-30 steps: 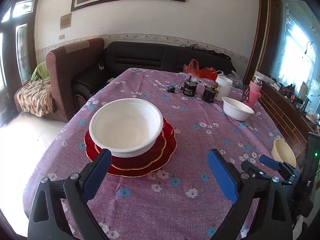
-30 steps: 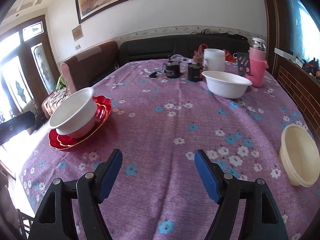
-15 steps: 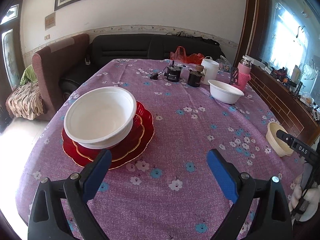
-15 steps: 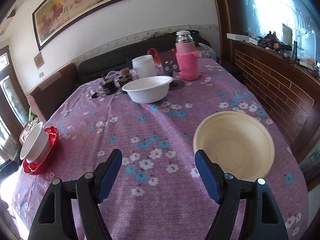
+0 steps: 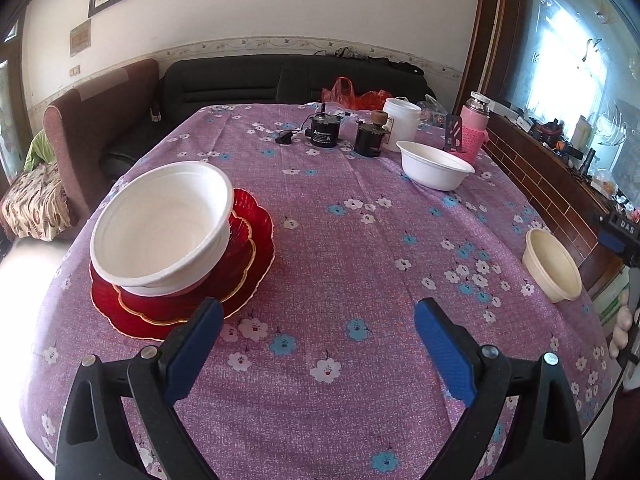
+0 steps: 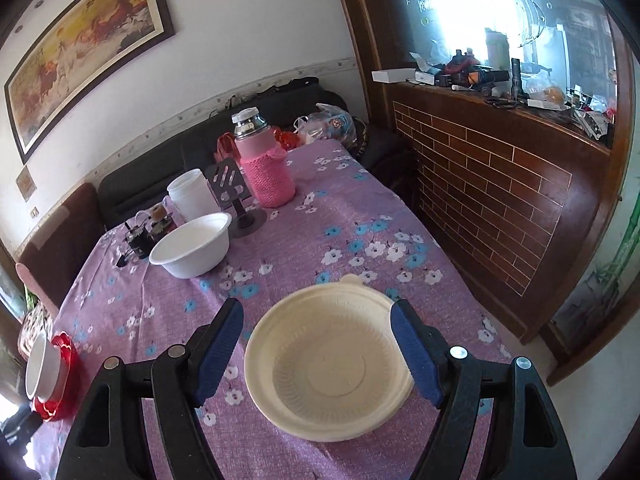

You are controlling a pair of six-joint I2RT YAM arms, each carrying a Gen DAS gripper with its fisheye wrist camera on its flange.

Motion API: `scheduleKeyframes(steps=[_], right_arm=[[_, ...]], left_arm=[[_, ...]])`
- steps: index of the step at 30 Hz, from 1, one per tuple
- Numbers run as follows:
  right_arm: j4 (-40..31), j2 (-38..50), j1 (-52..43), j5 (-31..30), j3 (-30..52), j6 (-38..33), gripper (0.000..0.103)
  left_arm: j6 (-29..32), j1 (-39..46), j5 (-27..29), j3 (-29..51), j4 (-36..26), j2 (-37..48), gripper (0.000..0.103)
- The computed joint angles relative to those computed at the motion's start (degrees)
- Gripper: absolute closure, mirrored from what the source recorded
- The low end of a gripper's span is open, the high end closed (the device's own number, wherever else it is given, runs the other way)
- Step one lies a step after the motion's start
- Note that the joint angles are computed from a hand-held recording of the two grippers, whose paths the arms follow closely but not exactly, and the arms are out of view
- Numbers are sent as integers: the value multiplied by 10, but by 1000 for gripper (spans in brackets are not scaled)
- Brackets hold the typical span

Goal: Organize plates and bowls
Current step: 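Move the right tool toward the small white bowl beside the thermos, then grasp the rim of the small white bowl with the right tool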

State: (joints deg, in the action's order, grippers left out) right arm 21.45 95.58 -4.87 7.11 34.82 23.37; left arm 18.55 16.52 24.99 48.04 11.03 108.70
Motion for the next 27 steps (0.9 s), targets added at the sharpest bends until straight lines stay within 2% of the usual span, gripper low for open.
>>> scheduleKeyframes(steps=[5, 10, 16, 25, 26, 27], right_arm=[[-67, 68, 10, -39, 120, -2, 23], [-146, 183, 36, -82, 278, 6, 22], [-299, 357, 40, -134, 544, 45, 23], [-505, 614, 35, -162, 951, 126, 23], [-529, 642, 36, -167, 997, 132, 24], [-546, 665, 37, -169, 1034, 139, 35]], left_arm=[[3, -20, -11, 1, 1, 4, 7], [0, -35, -23, 23, -7, 25, 7], [-6, -40, -24, 62, -27, 55, 7], [0, -37, -23, 81, -35, 68, 7], [0, -36, -23, 82, -35, 68, 7], [-1, -37, -23, 83, -36, 69, 7]])
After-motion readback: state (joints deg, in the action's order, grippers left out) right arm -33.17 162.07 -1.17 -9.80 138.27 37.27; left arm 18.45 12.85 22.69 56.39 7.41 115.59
